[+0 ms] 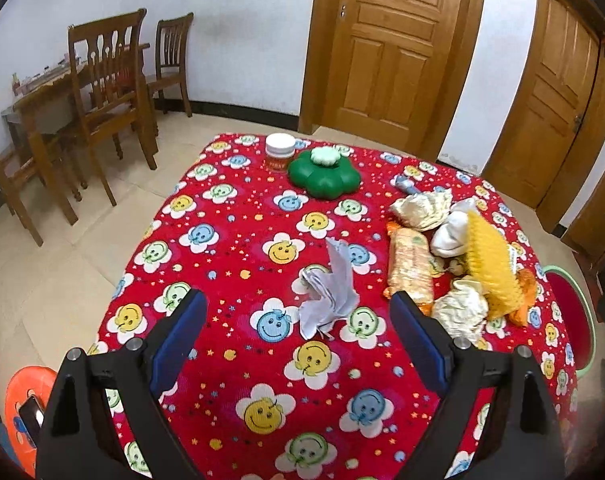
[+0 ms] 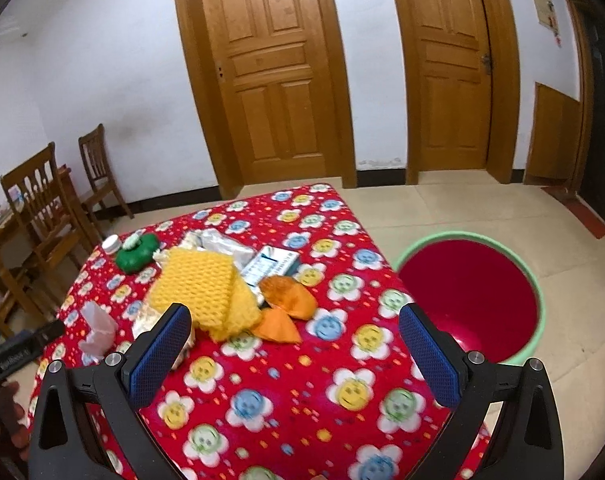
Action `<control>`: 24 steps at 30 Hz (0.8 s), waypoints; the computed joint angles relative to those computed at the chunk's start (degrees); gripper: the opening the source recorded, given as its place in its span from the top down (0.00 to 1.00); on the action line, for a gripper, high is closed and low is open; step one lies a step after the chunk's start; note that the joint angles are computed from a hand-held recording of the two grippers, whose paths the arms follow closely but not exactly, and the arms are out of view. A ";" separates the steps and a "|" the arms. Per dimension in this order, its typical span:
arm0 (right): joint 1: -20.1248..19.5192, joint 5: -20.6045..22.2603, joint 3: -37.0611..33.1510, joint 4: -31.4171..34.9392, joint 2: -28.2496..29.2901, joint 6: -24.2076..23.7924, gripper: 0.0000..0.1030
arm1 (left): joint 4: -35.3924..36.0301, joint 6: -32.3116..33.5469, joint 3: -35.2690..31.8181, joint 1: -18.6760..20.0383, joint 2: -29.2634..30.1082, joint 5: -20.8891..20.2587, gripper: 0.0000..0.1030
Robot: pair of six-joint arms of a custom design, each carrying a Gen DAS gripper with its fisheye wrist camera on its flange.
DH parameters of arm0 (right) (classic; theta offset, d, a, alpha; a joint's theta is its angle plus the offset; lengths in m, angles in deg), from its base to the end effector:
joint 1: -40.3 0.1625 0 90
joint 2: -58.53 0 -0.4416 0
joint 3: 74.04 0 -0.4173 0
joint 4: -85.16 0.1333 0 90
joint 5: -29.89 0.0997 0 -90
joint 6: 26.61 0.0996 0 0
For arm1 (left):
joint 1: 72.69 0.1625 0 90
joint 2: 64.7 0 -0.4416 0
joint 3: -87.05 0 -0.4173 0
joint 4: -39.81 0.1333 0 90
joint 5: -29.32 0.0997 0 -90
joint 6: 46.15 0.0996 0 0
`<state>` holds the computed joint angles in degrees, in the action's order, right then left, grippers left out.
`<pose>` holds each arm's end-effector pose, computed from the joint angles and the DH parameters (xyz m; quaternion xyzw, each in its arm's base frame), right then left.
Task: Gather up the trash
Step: 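Grasp the yellow foam net with the right tool while the left tool grasps the white tissue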
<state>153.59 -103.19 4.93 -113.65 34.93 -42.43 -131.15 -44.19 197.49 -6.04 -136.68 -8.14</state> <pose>0.3603 -0.6719 0.0327 0.1225 -0.8382 0.4387 0.3000 -0.0340 -0.6147 0.3456 0.0266 0.8506 -0.3959 0.3450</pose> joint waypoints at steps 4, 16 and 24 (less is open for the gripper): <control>-0.37 2.56 -4.22 2.51 2.49 -1.58 0.00 | 2.03 0.05 -1.66 1.83 1.24 -2.30 0.16; -0.96 2.66 -18.57 17.57 10.47 -0.91 0.00 | 7.81 -0.65 -6.25 6.66 3.93 -13.77 0.29; -1.60 3.66 -22.80 22.83 12.85 1.10 0.11 | 12.05 -1.39 -7.67 8.58 3.90 -22.45 0.56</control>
